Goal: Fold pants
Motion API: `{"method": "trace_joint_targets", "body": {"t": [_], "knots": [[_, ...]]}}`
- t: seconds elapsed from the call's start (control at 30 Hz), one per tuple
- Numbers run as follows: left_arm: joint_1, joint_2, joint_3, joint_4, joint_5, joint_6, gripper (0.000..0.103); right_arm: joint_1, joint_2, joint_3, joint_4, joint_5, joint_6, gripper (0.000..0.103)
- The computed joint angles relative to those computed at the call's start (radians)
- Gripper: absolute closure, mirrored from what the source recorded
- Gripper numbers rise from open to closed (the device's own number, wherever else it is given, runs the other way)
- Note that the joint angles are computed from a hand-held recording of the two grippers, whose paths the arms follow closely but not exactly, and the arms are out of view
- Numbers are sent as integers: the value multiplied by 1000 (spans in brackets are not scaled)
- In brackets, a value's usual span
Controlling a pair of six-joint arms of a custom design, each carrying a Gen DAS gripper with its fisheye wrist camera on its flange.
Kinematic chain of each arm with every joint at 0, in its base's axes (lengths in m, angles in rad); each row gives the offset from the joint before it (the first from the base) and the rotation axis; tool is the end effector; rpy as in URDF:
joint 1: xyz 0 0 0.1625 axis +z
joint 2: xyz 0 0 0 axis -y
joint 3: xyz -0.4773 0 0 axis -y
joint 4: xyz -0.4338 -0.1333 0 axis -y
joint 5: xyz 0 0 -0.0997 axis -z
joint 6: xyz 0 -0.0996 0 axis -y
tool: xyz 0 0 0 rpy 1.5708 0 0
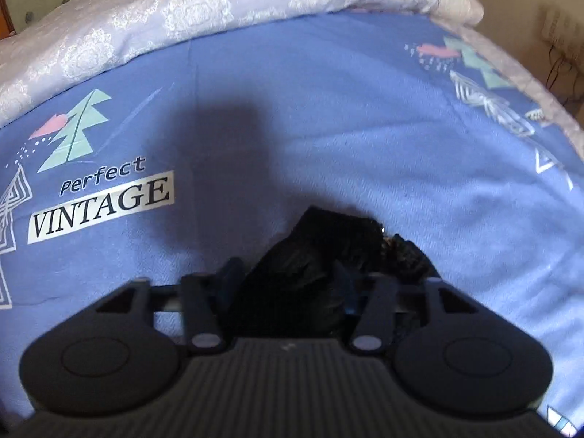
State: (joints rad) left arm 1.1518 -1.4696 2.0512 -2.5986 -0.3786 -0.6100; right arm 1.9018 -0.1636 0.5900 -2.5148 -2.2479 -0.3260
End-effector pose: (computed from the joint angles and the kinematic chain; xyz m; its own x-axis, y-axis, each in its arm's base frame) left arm -0.0038 -0.5637 0.4089 -0.6207 -0.6491 -0.4398 0.0139 0.5517 -0.8339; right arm 0.3891 -0.9141 0.0427 -0.7033 -0.2254 0.6743 -0.5359 0.7913 -0.2944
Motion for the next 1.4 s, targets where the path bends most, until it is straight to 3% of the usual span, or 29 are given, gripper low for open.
{"method": "trace_joint_targets", "body": {"t": [0.1, 0.17, 0.23, 0.3, 0.37, 0.43, 0.47, 0.5, 0.53, 0.57, 0.77, 0.87, 0.97, 1.0, 1.03, 1.07, 1.1, 1.17, 1.27, 1.4], "knots": [[-11, -26, 2, 27, -5, -20, 72, -12, -73, 87, -133, 135, 63, 98], [-24, -44, 7, 32, 2, -50, 91, -23, -144, 164, -293, 288, 126, 101], [-35, -73, 21, -9, -3, -51, 91, -45, -230, 262, -468, 470, 204, 101], [-50, -101, 48, -64, -8, -39, 91, -58, -304, 331, -594, 558, 252, 101], [-56, -122, 65, -66, -16, -51, 88, -69, -365, 374, -603, 547, 261, 100], [-48, -131, 62, -18, -33, -93, 82, -75, -406, 393, -518, 489, 277, 94], [-44, -133, 56, 12, -41, -130, 74, -74, -413, 390, -456, 444, 287, 89], [-32, -130, 51, 11, -65, -151, 65, -72, -412, 380, -385, 402, 296, 73], [-23, -122, 49, -28, -89, -137, 46, -68, -403, 368, -317, 368, 301, 62], [-15, -108, 51, -83, -104, -107, 43, -61, -379, 347, -258, 345, 297, 44], [11, -36, 10, -45, -93, -64, 44, -3, -153, 127, 88, 216, 227, 40], [9, -19, 11, -54, -60, -15, 51, 16, -9, -52, 203, 86, 235, 39], [2, -16, 23, -64, -32, 34, 63, 28, 112, -205, 205, -42, 183, 35], [3, -18, 29, -98, -40, 68, 66, 27, 131, -223, 175, -69, 136, 39], [4, -23, 36, -129, -53, 95, 77, 27, 128, -199, 120, -78, 92, 47], [3, -29, 41, -151, -66, 109, 82, 26, 110, -152, 46, -77, 42, 77], [1, -33, 41, -156, -68, 109, 84, 24, 92, -120, 8, -72, 19, 96], [-8, -44, 42, -181, -67, 112, 88, 17, 41, -55, -35, -25, 48, 96], [-37, -71, 57, -251, -51, 113, 88, 19, -51, 53, -221, 87, 47, 96], [-97, -125, 92, -322, -9, 126, 89, 5, -224, 217, -424, 316, 131, 96]]}}
